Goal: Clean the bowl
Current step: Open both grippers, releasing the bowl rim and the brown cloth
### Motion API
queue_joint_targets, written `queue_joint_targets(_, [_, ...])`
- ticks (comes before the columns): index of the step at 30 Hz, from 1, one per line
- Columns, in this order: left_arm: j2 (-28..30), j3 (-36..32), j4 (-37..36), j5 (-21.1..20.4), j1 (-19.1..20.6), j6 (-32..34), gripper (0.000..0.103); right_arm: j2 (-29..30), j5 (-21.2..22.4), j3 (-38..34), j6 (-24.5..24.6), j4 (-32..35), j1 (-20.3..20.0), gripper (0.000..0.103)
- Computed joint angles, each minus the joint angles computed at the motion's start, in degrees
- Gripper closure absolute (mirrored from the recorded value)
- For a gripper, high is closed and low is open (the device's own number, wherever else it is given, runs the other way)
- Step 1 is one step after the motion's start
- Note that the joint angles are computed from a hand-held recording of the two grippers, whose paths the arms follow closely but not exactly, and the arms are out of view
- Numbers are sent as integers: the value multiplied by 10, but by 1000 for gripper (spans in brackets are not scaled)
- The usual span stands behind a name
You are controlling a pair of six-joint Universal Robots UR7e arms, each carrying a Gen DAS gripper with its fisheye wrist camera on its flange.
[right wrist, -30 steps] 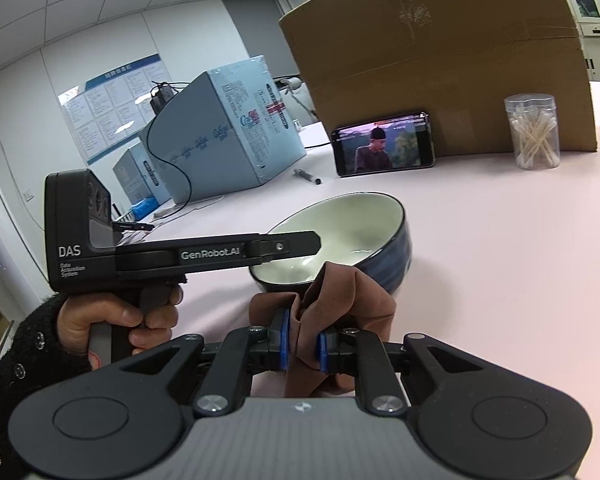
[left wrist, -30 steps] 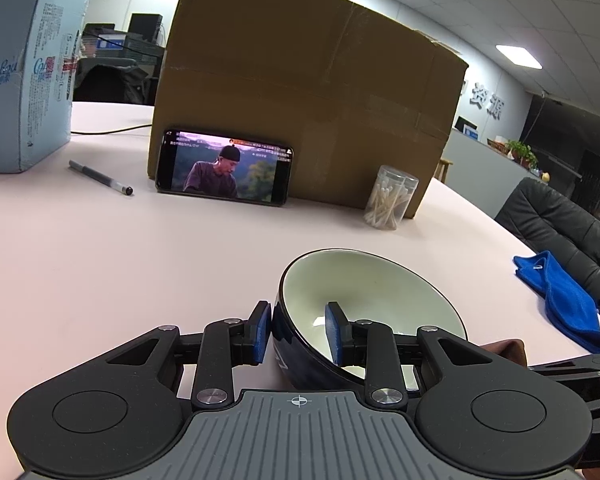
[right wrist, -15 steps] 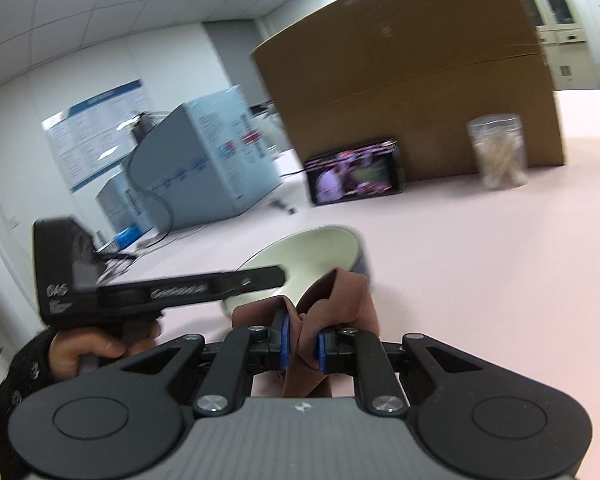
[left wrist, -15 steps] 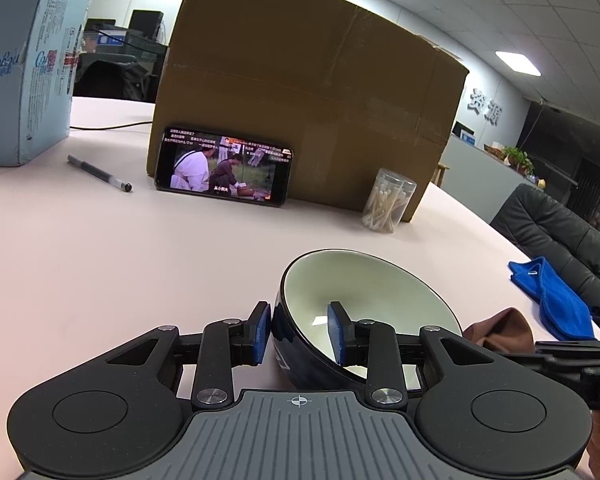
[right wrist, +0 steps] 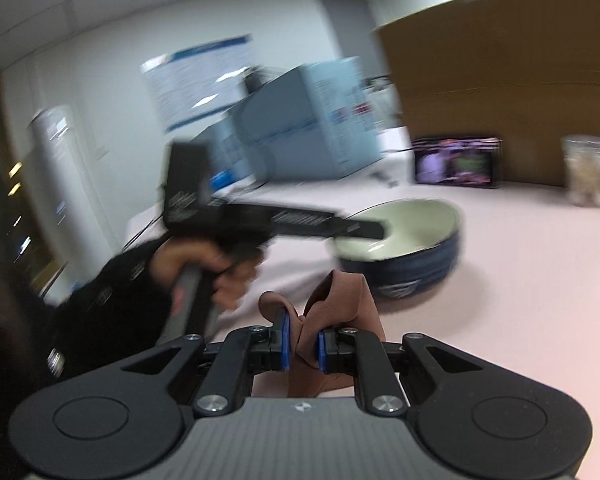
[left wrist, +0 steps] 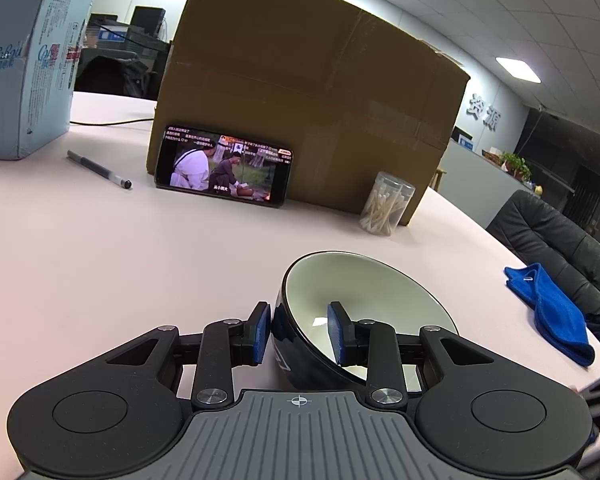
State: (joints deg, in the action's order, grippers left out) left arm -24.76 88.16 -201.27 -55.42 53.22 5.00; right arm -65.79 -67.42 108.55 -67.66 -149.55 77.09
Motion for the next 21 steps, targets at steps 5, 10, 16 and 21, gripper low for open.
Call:
queue_joint_targets(5, [-2, 5, -13, -5, 0, 0, 63, -12, -38, 10, -41, 1, 11, 40])
queue_joint_targets(10, [-3, 8, -27, -11, 0, 3, 32, -32, -56, 33, -64, -46, 12, 16])
queue_joint_targets(16, [-7, 12, -61, -31, 1, -2, 7, -31, 21, 57, -66, -173, -1, 2])
queue_joint_targets(21, [-10, 14, -103, -36, 0, -6, 0, -6, 94, 68, -15, -301, -13, 0])
